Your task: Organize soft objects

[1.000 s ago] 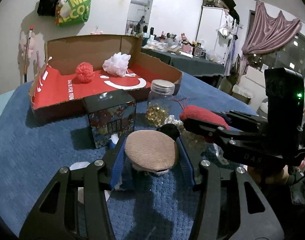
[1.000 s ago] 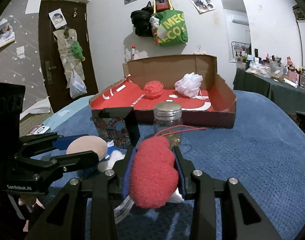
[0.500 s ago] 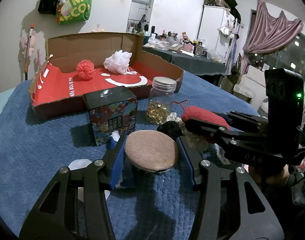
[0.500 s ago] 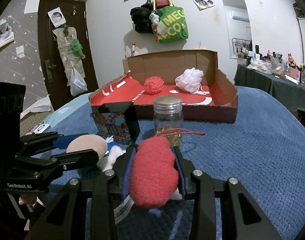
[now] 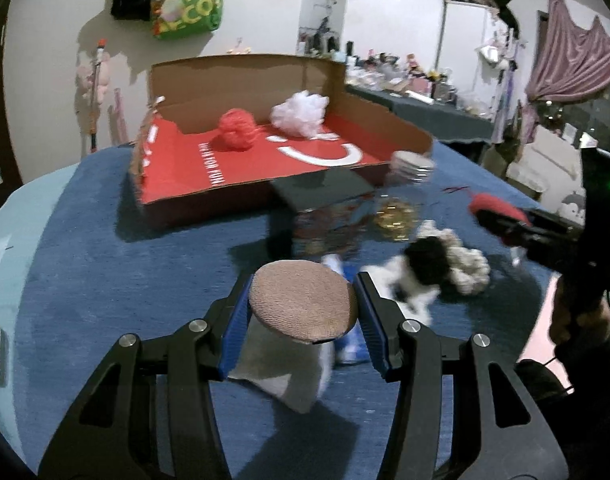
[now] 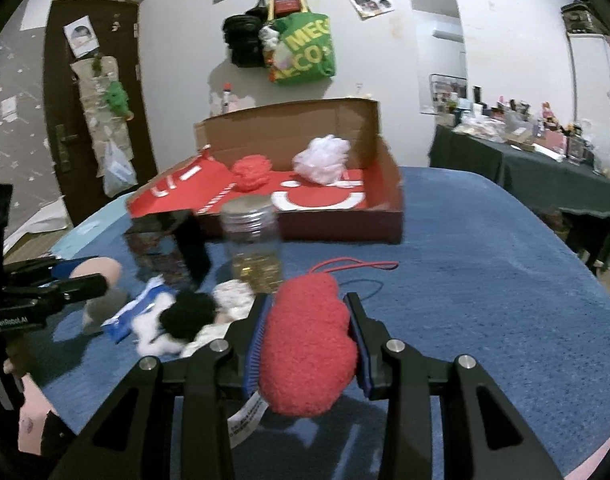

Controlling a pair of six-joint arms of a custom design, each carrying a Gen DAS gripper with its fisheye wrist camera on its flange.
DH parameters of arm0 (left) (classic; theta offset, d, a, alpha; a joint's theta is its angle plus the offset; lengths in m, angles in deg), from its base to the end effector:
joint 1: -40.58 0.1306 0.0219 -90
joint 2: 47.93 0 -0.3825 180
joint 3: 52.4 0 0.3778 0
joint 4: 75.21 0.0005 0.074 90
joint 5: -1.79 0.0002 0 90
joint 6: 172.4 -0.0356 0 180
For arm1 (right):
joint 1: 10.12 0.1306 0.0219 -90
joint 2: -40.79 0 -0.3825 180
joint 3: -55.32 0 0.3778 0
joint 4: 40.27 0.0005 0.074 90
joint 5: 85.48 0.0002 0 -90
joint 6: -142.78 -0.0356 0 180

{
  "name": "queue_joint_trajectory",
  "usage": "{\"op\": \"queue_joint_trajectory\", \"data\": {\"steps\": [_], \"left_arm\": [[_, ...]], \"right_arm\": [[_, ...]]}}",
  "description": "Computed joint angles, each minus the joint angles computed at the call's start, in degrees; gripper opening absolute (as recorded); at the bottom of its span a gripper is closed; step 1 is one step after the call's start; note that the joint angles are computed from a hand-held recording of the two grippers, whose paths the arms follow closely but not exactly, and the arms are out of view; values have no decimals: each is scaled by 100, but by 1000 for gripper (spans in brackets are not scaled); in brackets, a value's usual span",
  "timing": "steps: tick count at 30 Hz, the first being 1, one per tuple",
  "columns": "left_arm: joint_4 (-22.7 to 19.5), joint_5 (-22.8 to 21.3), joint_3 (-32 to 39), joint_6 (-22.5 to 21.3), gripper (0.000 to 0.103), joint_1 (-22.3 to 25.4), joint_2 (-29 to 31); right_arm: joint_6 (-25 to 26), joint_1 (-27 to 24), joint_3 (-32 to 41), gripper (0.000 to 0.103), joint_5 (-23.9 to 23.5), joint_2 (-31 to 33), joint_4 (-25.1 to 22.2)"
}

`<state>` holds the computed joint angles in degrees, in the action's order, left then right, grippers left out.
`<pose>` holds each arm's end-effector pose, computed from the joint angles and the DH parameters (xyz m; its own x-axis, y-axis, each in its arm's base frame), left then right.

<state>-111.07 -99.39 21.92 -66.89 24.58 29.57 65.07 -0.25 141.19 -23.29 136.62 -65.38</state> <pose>0.3870 -0.1043 0.4143 -0.6170 -0.0960 -0.7811 -0.0408 0.9951 -0.0900 0.5086 0.1048 0.3850 -0.4408 -0.2678 -0.8568 -0.6362 0.7665 0.0877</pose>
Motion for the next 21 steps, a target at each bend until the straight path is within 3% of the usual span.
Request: {"op": "queue_joint_trajectory", "data": {"steps": [11, 21], "left_arm": [[-425, 112, 541, -565, 48, 542, 389], [-450, 578, 957, -1003, 48, 866, 672]], "right_arm": [[61, -79, 696, 40, 515, 414, -79], [360, 78, 1295, 40, 712, 773, -190]]}}
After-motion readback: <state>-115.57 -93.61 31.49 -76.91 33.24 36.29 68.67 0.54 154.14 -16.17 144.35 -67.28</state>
